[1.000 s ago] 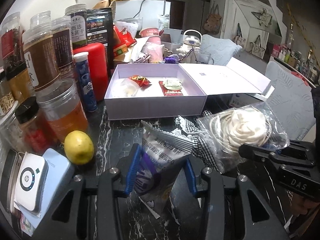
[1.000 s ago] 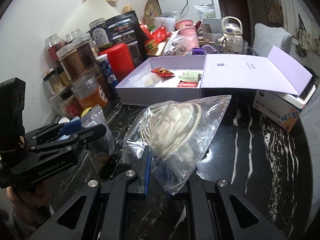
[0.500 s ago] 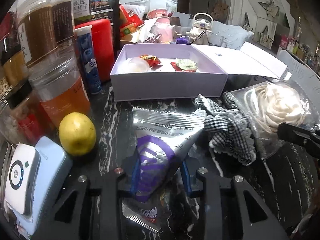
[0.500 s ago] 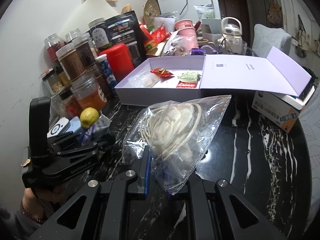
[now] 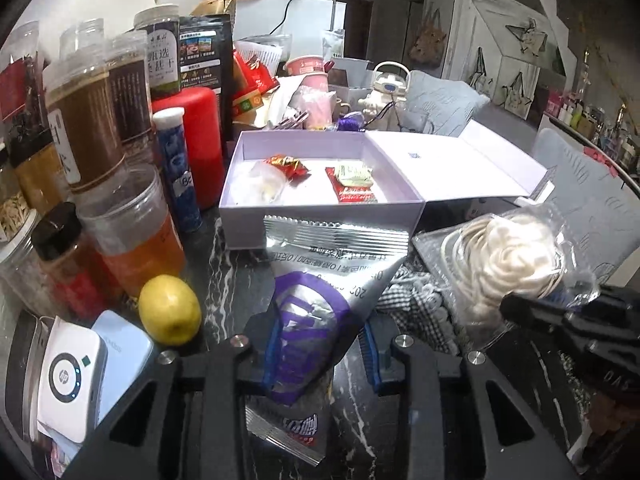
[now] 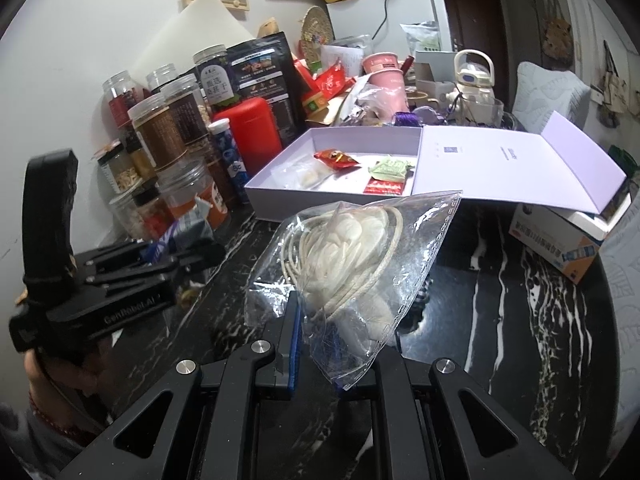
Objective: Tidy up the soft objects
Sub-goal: 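Carry the silver bag and the clear zip bag over the lavender box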
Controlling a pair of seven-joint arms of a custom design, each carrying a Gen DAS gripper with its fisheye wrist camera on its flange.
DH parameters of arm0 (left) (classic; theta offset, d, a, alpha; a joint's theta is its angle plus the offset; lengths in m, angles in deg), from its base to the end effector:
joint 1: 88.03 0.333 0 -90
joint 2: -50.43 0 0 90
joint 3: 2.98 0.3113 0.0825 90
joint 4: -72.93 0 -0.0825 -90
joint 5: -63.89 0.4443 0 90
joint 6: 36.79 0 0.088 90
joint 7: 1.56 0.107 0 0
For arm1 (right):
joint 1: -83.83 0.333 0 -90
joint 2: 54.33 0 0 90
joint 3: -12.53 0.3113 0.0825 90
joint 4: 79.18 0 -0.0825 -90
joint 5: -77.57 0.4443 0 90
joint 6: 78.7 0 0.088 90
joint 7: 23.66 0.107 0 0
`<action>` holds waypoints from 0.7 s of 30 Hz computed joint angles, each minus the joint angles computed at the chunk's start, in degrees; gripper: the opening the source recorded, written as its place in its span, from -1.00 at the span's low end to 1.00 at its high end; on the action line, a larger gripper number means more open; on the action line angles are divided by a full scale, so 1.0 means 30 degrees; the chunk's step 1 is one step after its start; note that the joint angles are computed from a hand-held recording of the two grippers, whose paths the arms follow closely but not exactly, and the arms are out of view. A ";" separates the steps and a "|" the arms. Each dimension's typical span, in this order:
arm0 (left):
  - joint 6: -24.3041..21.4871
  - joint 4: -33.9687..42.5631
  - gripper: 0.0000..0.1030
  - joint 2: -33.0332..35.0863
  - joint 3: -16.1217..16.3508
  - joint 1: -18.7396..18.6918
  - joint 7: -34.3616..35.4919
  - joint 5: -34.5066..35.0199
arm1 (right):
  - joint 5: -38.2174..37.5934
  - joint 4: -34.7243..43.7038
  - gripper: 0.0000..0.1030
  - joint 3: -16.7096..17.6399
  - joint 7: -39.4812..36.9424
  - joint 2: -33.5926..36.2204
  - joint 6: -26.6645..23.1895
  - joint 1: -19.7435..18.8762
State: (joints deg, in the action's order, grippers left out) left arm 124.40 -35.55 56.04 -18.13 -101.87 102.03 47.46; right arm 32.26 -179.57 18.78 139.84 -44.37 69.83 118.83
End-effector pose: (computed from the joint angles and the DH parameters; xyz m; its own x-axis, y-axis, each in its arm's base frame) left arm 0.6118 -0.3168 0.5204 -0.5189 -0.8474 0.1124 -0.6133 0.2774 -0.7395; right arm 0.5305 0.4773 0.5141 0.0609 -0.9797 -0.1911 -0.6668 0.1026 -0.7381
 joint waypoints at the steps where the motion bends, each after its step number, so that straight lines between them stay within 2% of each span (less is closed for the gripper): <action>1: 0.0055 0.0045 -0.37 -0.0016 -0.0007 -0.0007 0.0030 0.0003 | -0.0090 -0.0030 -0.75 -0.0003 -0.0024 -0.0052 -0.0042 0.0024; 10: 0.0578 0.1178 -0.37 0.0345 -0.0283 -0.0062 0.1300 -0.0439 | -0.0594 -0.0108 -0.75 0.0033 0.0007 -0.0378 0.0156 -0.0158; 21: 0.0873 0.4367 -0.37 0.2057 -0.0867 0.0023 0.2784 -0.1073 | -0.1878 0.1116 -0.75 -0.0294 -0.0403 -0.0352 0.0748 -0.0712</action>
